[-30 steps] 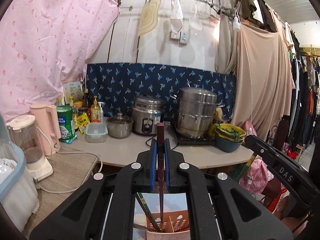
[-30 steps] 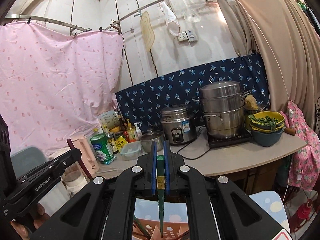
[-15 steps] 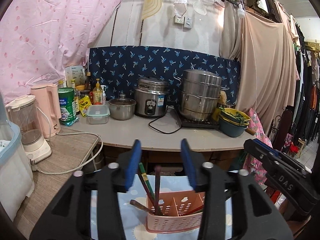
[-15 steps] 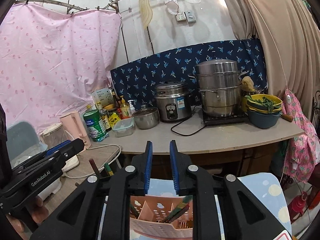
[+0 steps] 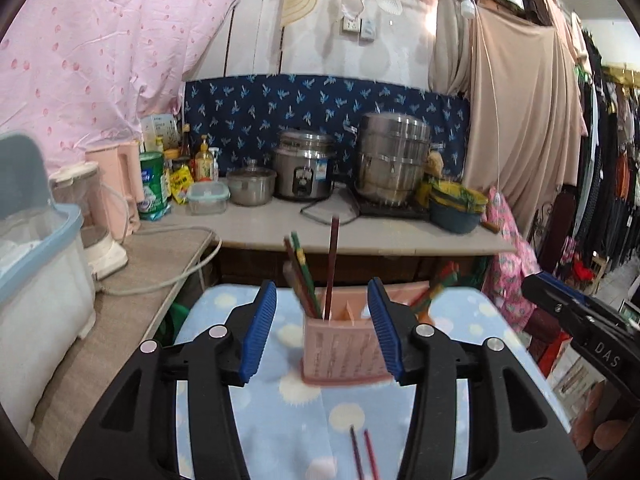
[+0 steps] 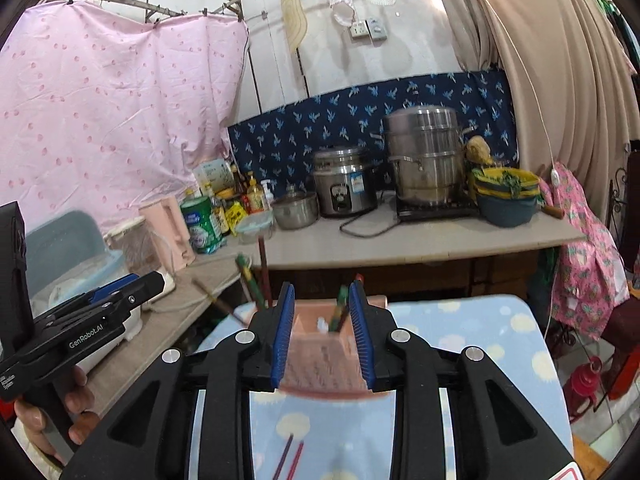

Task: Organize utensils
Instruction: 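Open both tools to drop the chopsticks into the basket, then move both tools back over the last two red chopsticks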

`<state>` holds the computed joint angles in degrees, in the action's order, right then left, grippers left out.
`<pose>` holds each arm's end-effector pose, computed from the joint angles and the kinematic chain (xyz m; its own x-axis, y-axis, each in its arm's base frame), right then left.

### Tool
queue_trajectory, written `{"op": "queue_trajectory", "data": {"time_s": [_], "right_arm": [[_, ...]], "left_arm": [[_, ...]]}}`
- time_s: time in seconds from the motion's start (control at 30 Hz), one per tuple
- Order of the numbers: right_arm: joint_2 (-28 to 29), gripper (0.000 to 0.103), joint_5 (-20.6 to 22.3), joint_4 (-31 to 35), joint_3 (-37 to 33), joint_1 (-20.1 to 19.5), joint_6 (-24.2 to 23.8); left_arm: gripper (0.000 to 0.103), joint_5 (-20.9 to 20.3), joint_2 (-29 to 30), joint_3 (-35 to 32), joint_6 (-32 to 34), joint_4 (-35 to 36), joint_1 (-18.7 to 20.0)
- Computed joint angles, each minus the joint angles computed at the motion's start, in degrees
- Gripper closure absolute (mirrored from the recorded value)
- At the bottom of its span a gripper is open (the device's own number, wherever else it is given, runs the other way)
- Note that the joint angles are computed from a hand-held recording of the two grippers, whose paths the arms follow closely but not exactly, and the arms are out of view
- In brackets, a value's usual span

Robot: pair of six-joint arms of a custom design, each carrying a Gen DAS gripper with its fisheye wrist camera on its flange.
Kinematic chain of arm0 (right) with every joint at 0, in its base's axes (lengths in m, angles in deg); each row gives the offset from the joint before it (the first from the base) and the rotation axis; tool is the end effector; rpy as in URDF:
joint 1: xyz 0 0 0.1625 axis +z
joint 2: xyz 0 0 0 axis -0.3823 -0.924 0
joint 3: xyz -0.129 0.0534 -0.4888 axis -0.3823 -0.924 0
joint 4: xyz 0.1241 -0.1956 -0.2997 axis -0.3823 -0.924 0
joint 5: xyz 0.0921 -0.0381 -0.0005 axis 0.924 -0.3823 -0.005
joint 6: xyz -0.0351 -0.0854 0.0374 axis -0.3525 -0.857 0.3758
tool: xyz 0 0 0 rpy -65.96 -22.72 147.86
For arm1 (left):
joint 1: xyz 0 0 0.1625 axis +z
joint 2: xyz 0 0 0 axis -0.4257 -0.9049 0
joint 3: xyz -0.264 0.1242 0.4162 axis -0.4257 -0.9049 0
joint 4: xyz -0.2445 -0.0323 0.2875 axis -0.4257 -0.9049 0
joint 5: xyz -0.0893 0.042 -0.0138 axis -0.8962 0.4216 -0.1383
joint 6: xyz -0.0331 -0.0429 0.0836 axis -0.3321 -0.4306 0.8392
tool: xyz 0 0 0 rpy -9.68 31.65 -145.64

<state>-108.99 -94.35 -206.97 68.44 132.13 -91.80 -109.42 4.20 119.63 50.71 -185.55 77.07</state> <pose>0.2815 -0.5238 0.1613 -0.8257 -0.0785 0.5586 -0.5464 0.3577 -0.7573 -0.1961 -0.5663 0.2581 -0.7367 0.2469 -0.6296 0.6688 0.4038 -0.6242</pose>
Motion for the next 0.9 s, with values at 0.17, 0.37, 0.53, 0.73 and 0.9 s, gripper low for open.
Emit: {"op": "queue_trajectory", "data": {"time_s": [0.17,0.37,0.53,0.73,0.9], "right_arm": [[1.50,0.075,-1.76,-4.35,7.69,-0.28,3.16],[4.20,0.075,-3.16,-8.18,15.24,-0.94,7.28],[7.77,0.075,-4.50,-11.60,19.54,-1.37,9.22],[12.94,0.075,-4.78,-14.69,23.27,-2.36,11.94],[16.55,0.075,-4.83,-15.42,24.11,-2.02,12.86]], "left_arm": [[0.058,3.00,-0.74,7.45,-3.33,-1.24,-0.59],[0.058,5.20,-1.45,14.64,-10.31,-1.24,-0.60],[0.058,7.78,-0.31,19.50,-13.56,-2.63,-0.54],[0.058,8.67,0.86,23.99,-17.46,-3.16,-0.15],[0.058,8.82,2.52,27.52,-19.41,-4.77,-0.16]]}}
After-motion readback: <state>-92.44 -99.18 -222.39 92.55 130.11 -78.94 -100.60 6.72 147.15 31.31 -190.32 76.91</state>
